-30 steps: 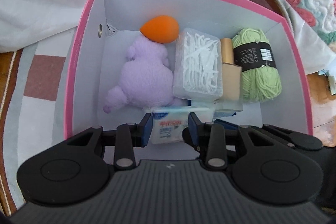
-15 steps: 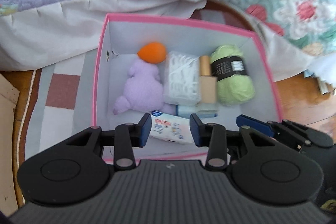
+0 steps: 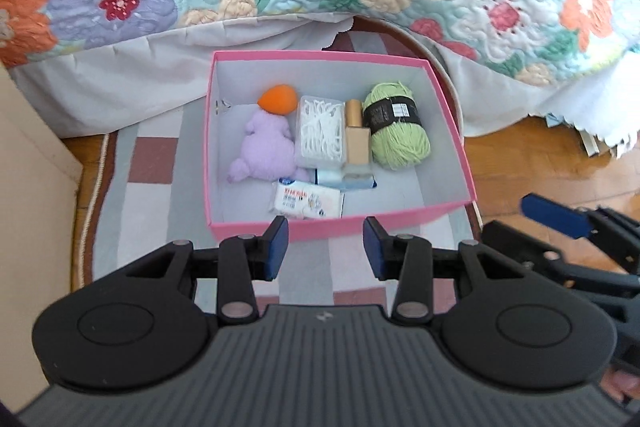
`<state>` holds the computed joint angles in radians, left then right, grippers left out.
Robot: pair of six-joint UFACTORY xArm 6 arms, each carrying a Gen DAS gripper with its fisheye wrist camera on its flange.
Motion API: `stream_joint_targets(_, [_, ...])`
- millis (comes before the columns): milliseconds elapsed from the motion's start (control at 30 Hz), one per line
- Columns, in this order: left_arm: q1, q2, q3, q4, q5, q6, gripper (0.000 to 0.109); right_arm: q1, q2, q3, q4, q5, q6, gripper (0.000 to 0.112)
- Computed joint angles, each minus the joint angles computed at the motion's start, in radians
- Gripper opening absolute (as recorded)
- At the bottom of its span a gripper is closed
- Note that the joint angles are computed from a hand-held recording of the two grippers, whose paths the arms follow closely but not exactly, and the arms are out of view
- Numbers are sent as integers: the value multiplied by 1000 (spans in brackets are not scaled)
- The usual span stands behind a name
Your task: Organize objects
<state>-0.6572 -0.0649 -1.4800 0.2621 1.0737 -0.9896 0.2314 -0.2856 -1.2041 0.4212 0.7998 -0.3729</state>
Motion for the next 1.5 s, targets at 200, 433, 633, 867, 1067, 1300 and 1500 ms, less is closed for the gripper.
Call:
stream_joint_targets(200, [-72,-55,-15,45,80,-36,41,-23,-113,18,15,86,-7,60])
stream_joint_targets(433, [-172,-101,-29,104,190,-92,41,-13,-228,66,-3,114,-4,62])
stream_joint_targets(633, [-240,-170,20,128,237,-149,44,8,-325,132,-50,120,6,64])
stream_joint_targets(867, [-291,-242,94,187,282,-211,44,32,-375,202,-121,111,60,68])
stream_joint_targets(1067, [-308,-289,167,182,278,-254,47,48,-382,224,-156,128,105,72])
stream_joint_targets(1300, [-324,-294,186,187,268,-268,54,80,-390,254,-231,112,183,83])
stream_joint_targets(1500, [-316,-276,182,194,280,-239,65,113,-389,273,-359,76,300,93])
